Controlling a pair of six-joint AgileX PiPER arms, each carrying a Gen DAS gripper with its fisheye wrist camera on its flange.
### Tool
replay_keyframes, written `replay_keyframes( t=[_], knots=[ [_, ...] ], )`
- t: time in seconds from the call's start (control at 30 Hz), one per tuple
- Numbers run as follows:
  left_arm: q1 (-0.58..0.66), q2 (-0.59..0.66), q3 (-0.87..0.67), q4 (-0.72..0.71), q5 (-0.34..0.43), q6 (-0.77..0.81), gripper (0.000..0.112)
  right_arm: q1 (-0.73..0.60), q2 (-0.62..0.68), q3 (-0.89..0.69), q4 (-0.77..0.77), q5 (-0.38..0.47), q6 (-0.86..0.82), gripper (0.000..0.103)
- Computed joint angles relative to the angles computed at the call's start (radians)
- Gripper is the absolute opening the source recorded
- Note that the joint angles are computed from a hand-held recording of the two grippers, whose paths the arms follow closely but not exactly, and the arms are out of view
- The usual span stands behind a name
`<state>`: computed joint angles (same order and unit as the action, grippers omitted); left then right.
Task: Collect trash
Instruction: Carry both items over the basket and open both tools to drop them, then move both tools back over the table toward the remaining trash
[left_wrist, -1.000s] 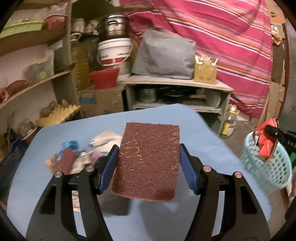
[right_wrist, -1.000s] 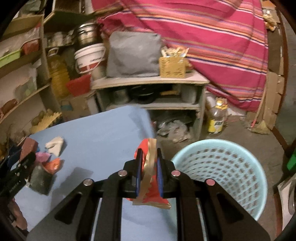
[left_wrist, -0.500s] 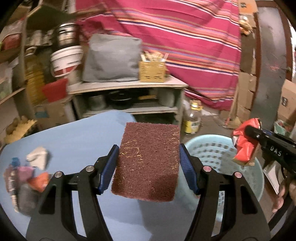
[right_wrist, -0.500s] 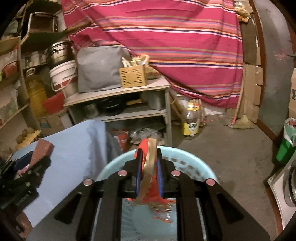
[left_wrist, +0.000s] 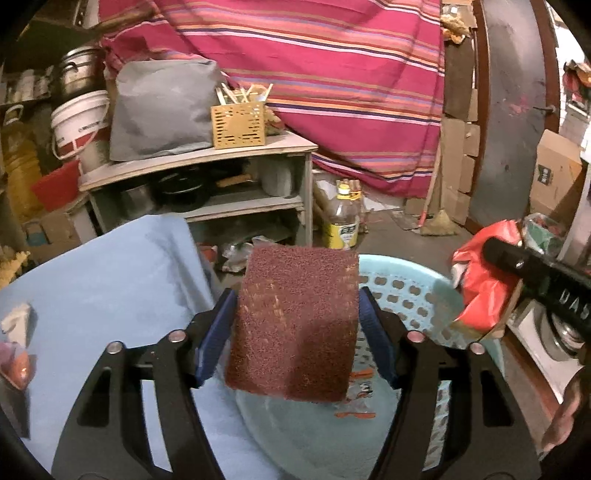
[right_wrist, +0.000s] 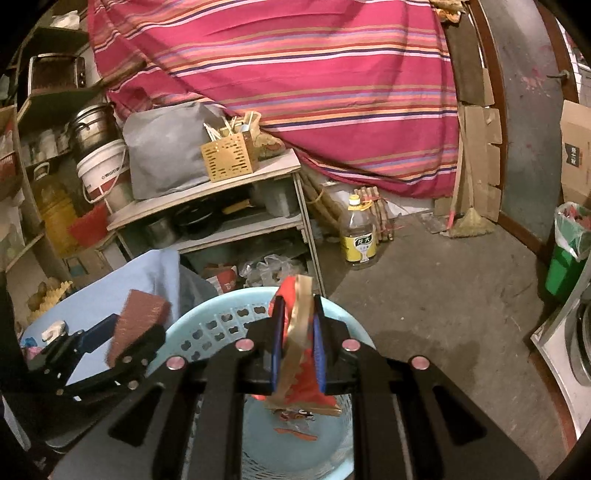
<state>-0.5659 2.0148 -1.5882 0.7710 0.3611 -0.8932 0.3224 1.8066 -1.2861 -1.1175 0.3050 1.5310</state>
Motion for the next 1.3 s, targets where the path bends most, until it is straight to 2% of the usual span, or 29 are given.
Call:
replay_keyframes(
  t=[0.07,0.17,0.27,0.43,0.53,0.57,0.6,0.63,0.67,0.7,0.77,0.97,1.03,1.23,1.3],
  knots=[
    [-0.003,-0.003,0.005,0.071,0.000,-0.083,0.088,0.007,0.006,-0.007,0.000,0.003,-0.003,0.015],
    [0.001,-0.021,0.021,0.062,-0.015,-0.072,0.089,0.018,0.016,-0.023,0.009,0.008,-0.018,0.014],
    [-0.008,-0.051,0.060,0.221,0.010,-0.209,0.093,0.030,0.026,-0.034,0.002,0.019,-0.017,0.014],
    [0.005,-0.128,0.155,0.405,0.033,-0.391,0.096,0.053,0.063,-0.072,0.001,0.047,-0.019,0.015],
    [0.027,-0.163,0.195,0.446,0.032,-0.427,0.097,0.067,0.088,-0.095,-0.043,0.066,0.020,0.017],
    [0.034,-0.170,0.204,0.446,0.028,-0.428,0.097,0.080,0.095,-0.098,-0.099,0.088,0.078,0.018],
    [0.040,-0.178,0.214,0.450,0.026,-0.431,0.097,0.091,0.101,-0.104,-0.127,0.109,0.107,0.031],
    [0.045,-0.181,0.217,0.452,0.025,-0.430,0.097,0.096,0.102,-0.106,-0.136,0.116,0.120,0.055],
    [0.049,-0.188,0.229,0.467,0.026,-0.443,0.097,0.103,0.105,-0.112,-0.137,0.128,0.133,0.067],
    [0.053,-0.195,0.240,0.484,0.028,-0.455,0.097,0.110,0.106,-0.112,-0.153,0.139,0.158,0.072],
    [0.059,-0.208,0.263,0.521,0.034,-0.487,0.097,0.120,0.110,-0.127,-0.140,0.159,0.145,0.072],
    [0.089,-0.268,0.350,0.628,0.027,-0.584,0.097,0.154,0.115,-0.154,-0.150,0.218,0.142,0.083],
    [0.113,-0.303,0.391,0.654,0.011,-0.611,0.097,0.172,0.115,-0.163,-0.164,0.241,0.146,0.090],
    [0.215,-0.398,0.496,0.648,-0.050,-0.602,0.097,0.254,0.118,-0.199,-0.208,0.311,0.166,0.095],
    [0.255,-0.435,0.544,0.686,-0.065,-0.623,0.097,0.282,0.125,-0.216,-0.210,0.321,0.159,0.098]
  ],
)
